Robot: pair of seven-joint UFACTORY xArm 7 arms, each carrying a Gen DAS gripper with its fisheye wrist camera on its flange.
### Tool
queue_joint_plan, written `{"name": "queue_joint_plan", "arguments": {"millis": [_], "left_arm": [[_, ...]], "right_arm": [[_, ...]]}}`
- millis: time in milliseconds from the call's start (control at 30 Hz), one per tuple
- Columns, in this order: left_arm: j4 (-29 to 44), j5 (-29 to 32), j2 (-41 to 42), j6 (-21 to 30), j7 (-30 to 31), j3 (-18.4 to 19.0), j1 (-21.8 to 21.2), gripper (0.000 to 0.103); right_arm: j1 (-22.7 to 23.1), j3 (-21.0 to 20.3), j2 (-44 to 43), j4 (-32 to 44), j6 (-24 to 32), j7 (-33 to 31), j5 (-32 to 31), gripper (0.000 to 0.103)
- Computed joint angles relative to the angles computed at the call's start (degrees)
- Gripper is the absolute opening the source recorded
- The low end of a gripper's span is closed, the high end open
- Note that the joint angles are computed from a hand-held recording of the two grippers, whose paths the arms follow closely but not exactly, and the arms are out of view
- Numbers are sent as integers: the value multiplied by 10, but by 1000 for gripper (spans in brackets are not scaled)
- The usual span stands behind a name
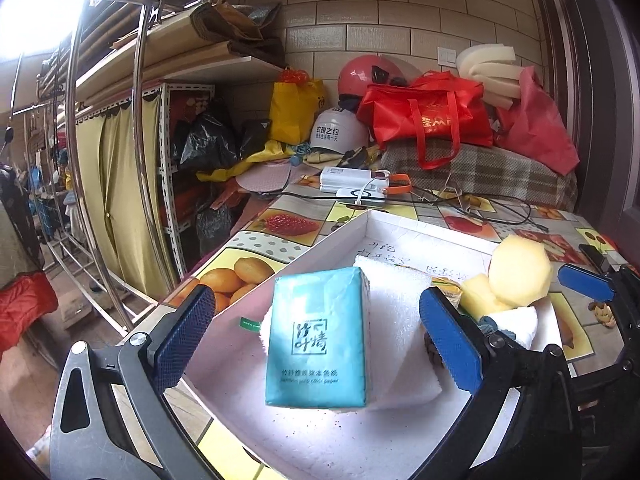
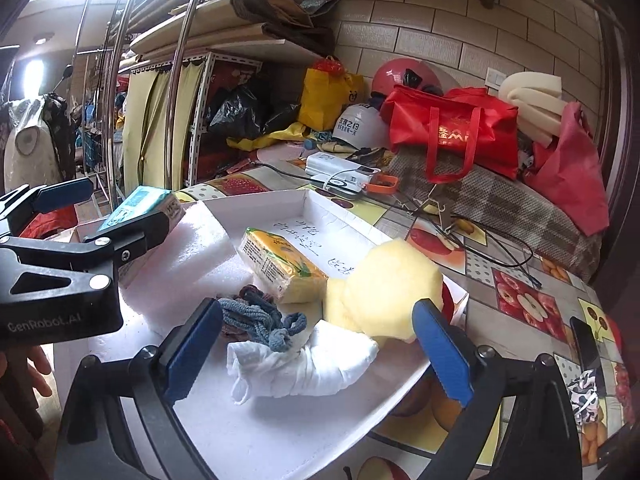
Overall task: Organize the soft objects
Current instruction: 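Withdraw both tools from the box toward the remaining table items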
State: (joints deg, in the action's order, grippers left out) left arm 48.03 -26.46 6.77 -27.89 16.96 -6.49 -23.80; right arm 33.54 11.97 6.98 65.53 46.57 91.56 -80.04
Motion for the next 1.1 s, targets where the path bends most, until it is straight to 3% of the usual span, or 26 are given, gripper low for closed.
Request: {"name": "queue_joint_plan", "arguments": {"millis": [67,367,600,800,967,1100], "left_arm": [[-3,-16,-1,-11,10,1,-6,103],[-8,-70,1,-63,53,-8,-19,103],[-61,-29,-32,-86,21,-34,-18,103],[-102,22,-72,-64,2,-77,-44,103],[-69,-74,-62,-30,112,-114,-89,103],[-17,-163,-37,8,189,-112,-128,103]], "right_arm": [[0,0,-7,-7,3,17,-11,103],[-13,10,-39,-44,14,112,-55,103],[-20,26,-72,-80,37,105,-13,103],[-46,42,-178,-185,48,142,23,103],[-78,52,-303,-287,50,133,83,103],[-101,58,-392,-350,69,99,125,103]]}}
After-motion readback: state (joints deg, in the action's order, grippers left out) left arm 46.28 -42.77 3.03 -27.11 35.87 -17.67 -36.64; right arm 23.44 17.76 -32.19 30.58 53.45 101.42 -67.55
